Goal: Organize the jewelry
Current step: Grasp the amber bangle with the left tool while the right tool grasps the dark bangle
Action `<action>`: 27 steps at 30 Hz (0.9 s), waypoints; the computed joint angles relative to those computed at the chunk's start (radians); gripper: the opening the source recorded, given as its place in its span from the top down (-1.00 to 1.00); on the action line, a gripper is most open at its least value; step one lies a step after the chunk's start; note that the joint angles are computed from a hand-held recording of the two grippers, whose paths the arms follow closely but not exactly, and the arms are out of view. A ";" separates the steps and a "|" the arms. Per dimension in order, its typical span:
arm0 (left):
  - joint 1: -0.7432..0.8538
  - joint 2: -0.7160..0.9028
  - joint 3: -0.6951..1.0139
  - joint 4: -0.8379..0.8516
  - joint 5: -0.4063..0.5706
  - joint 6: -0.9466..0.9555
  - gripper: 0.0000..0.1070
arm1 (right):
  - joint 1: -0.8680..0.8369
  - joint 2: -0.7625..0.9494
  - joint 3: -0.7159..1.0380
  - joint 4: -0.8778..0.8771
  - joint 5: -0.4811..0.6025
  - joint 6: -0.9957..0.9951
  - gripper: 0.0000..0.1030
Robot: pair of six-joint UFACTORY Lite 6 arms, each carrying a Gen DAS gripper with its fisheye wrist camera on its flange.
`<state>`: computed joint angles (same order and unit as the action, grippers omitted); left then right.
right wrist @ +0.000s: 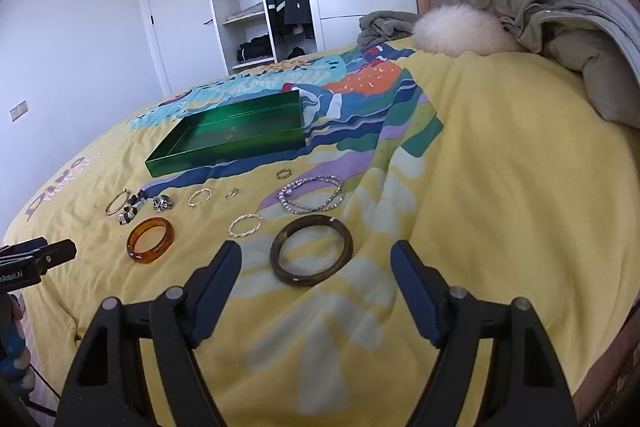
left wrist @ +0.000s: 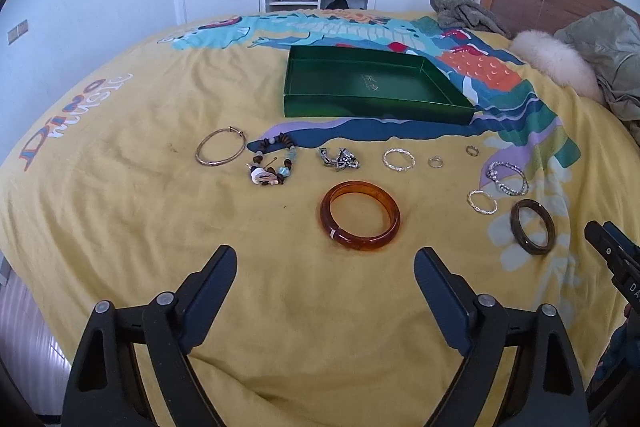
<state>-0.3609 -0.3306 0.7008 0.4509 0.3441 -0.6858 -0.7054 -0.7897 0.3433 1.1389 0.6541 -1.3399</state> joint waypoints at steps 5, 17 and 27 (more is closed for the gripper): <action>0.038 0.163 0.079 -0.081 -0.059 0.069 -0.56 | 0.049 0.327 0.142 0.143 -0.049 -0.213 0.19; 0.093 0.529 0.296 -0.250 -0.092 0.210 -0.02 | 0.078 0.715 0.325 0.244 -0.054 -0.431 0.62; 0.073 0.640 0.369 -0.132 -0.088 0.109 0.04 | 0.126 0.840 0.368 0.235 -0.081 -0.476 0.75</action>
